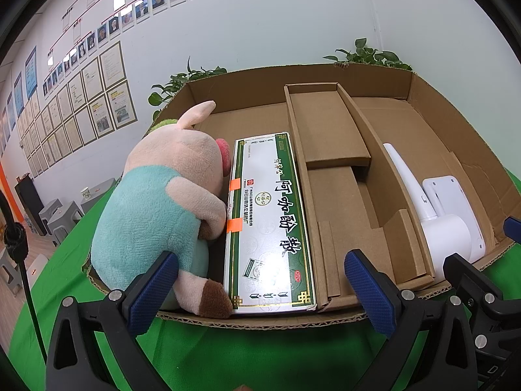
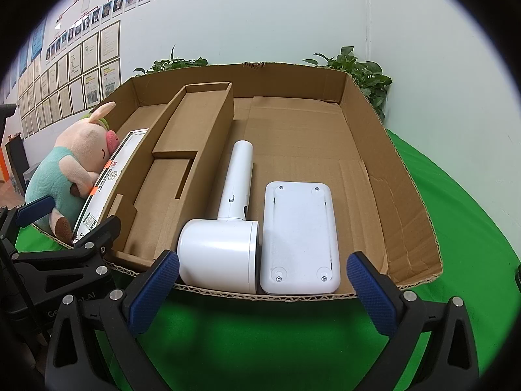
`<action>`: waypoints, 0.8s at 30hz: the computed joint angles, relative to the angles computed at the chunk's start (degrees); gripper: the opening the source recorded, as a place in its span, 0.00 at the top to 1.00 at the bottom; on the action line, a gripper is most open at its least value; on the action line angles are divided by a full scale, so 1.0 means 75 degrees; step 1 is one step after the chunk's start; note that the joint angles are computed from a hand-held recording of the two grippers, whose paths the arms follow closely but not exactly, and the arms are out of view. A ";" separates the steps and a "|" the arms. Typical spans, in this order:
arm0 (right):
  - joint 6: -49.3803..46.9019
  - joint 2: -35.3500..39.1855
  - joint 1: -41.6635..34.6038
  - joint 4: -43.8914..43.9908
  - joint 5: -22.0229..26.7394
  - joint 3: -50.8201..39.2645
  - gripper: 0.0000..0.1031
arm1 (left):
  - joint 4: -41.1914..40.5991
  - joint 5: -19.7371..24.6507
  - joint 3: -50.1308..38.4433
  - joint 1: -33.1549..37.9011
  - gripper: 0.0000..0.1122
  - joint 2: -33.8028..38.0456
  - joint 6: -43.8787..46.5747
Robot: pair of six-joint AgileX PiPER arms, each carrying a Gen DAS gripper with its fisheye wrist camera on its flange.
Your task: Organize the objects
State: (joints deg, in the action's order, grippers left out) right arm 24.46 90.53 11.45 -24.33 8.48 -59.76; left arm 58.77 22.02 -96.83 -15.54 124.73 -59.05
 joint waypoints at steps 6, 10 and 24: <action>0.0072 -0.0008 0.0010 -0.0069 0.0012 0.0004 0.01 | -0.0005 0.0004 -0.0010 -0.0002 0.08 0.0008 0.0005; 0.0101 -0.0013 0.0017 -0.0095 0.0014 0.0010 0.01 | -0.0001 0.0010 -0.0033 -0.0008 0.08 0.0028 0.0001; 0.0097 -0.0015 0.0016 -0.0092 0.0015 0.0011 0.01 | 0.0009 -0.0001 -0.0003 0.0002 0.08 0.0004 -0.0003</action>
State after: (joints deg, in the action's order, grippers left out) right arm 25.19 90.41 11.57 -25.01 8.59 -59.67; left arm 58.83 22.01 -96.86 -15.53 124.76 -59.07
